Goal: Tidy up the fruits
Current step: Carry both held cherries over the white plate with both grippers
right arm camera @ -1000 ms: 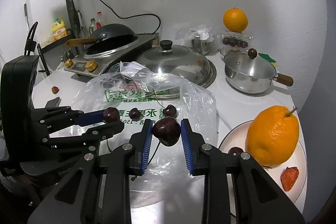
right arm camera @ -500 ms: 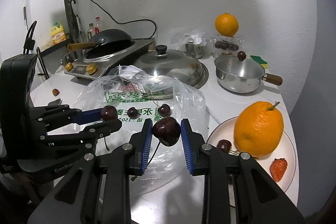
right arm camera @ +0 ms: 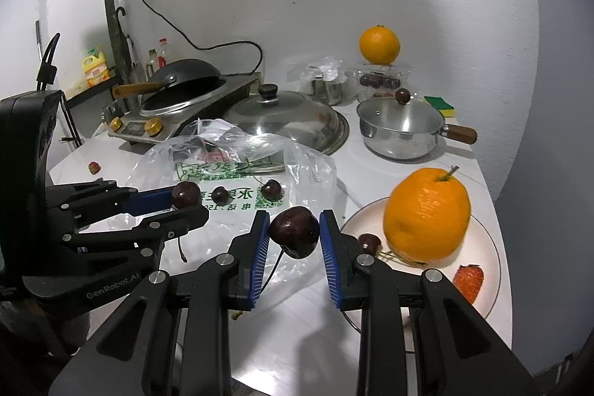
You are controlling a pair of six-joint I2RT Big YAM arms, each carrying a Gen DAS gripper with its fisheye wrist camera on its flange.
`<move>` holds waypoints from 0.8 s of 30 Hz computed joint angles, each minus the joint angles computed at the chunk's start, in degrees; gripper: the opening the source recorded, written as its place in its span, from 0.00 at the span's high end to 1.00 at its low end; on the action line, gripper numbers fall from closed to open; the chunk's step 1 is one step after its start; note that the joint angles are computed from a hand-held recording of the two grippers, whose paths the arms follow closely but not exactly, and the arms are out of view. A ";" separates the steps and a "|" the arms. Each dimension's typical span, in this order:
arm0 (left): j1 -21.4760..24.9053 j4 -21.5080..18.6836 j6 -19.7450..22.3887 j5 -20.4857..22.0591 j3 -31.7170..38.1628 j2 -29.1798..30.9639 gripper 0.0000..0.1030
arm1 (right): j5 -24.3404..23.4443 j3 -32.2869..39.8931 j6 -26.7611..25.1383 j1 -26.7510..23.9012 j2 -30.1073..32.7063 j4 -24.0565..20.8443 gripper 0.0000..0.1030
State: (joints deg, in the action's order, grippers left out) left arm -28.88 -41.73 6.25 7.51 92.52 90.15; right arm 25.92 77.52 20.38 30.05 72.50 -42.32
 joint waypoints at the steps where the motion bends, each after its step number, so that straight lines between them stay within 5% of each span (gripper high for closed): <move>1: -0.24 0.00 -0.03 -0.10 0.01 -0.02 0.72 | 0.08 -0.24 0.04 -0.05 -0.32 -0.07 0.71; 24: -4.14 -0.60 0.67 -0.55 1.51 1.48 0.72 | 1.35 -6.11 2.39 -3.10 -6.87 -1.73 0.71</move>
